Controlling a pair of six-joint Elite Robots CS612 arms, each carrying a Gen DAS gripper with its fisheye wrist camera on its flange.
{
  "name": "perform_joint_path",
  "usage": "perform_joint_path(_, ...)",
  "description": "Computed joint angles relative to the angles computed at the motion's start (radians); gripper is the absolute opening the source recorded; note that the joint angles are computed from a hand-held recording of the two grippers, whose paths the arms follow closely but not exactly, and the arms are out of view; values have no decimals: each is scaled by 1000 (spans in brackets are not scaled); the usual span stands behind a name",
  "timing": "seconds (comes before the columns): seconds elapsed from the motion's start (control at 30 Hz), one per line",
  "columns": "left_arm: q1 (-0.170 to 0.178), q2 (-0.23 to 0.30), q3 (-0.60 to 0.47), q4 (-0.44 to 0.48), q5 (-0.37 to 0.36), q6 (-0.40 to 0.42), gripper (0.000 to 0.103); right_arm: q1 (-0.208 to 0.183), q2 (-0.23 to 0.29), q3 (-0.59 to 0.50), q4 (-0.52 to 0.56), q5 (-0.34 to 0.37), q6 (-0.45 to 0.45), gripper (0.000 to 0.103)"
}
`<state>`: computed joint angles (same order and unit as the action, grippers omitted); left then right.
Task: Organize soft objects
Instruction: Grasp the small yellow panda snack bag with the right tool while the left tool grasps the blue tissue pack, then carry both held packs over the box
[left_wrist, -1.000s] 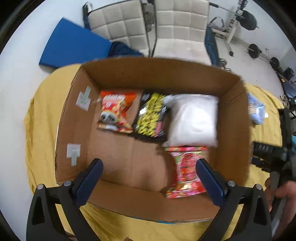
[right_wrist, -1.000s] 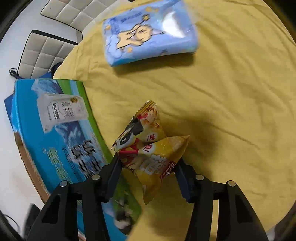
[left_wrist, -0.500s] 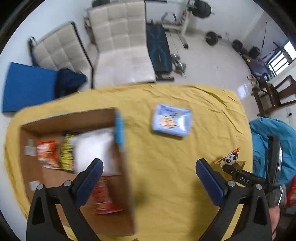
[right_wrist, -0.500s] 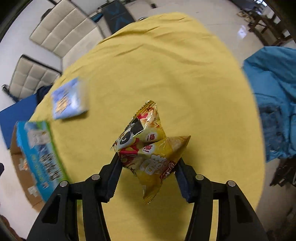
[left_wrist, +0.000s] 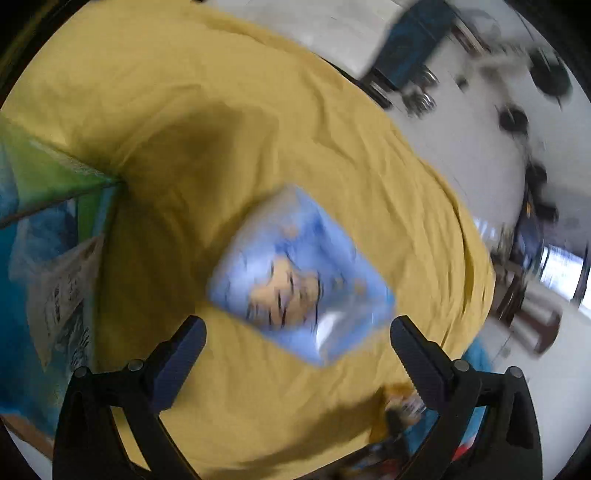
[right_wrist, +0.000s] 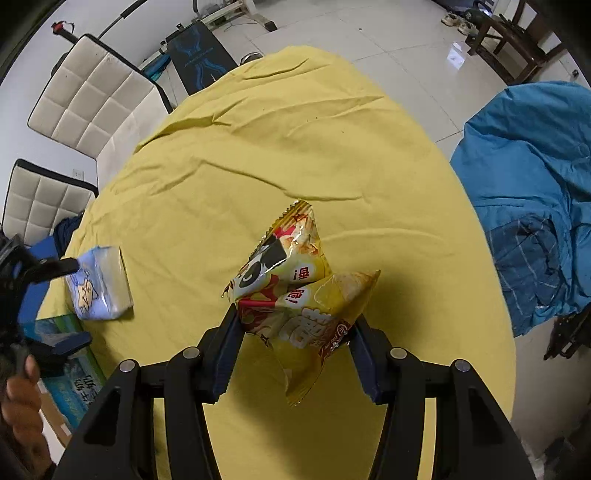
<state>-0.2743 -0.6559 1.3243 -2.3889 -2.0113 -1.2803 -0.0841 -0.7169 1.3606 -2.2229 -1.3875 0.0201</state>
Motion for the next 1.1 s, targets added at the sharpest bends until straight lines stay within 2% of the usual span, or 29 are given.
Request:
perform_joint_path(0.07, 4, 11, -16, 3, 14, -55, 102, 2, 5, -4, -1, 3, -1, 57)
perform_joint_path(0.13, 7, 25, -47, 44, 23, -78, 102, 6, 9, -8, -2, -4, -7, 57)
perform_joint_path(0.27, -1, 49, -115, 216, 79, -62, 102, 11, 11, -11, 7, -2, -10, 57)
perform_joint_path(0.33, -7, 48, -116, 238, 119, -47, 102, 12, 10, -10, 15, 0, -11, 57)
perform_joint_path(0.4, -17, 43, -109, 241, 159, -24, 97, 12, 8, -7, 21, 2, -21, 57)
perform_joint_path(0.47, -29, 33, -88, 218, 186, 2, 82, 14, 6, -4, 23, -2, -37, 57)
perform_joint_path(0.57, -43, 21, -70, 210, 217, 69, 70, 14, 3, 2, 41, 1, -60, 57)
perform_joint_path(0.63, -52, 12, -62, 216, 238, 127, 65, 12, -3, 11, 46, 2, -77, 57)
perform_joint_path(0.8, -86, -17, -17, 224, 300, 260, 62, 6, -20, 39, 53, 2, -118, 57)
perform_joint_path(0.87, -103, -23, -10, 230, 324, 315, 53, 1, -28, 54, 54, 1, -134, 57)
perform_joint_path(0.97, -130, -36, 9, 243, 360, 406, 46, -8, -40, 78, 70, 17, -153, 57)
perform_joint_path(1.1, -169, -67, 61, 225, 402, 505, 45, -15, -56, 110, 81, 17, -178, 57)
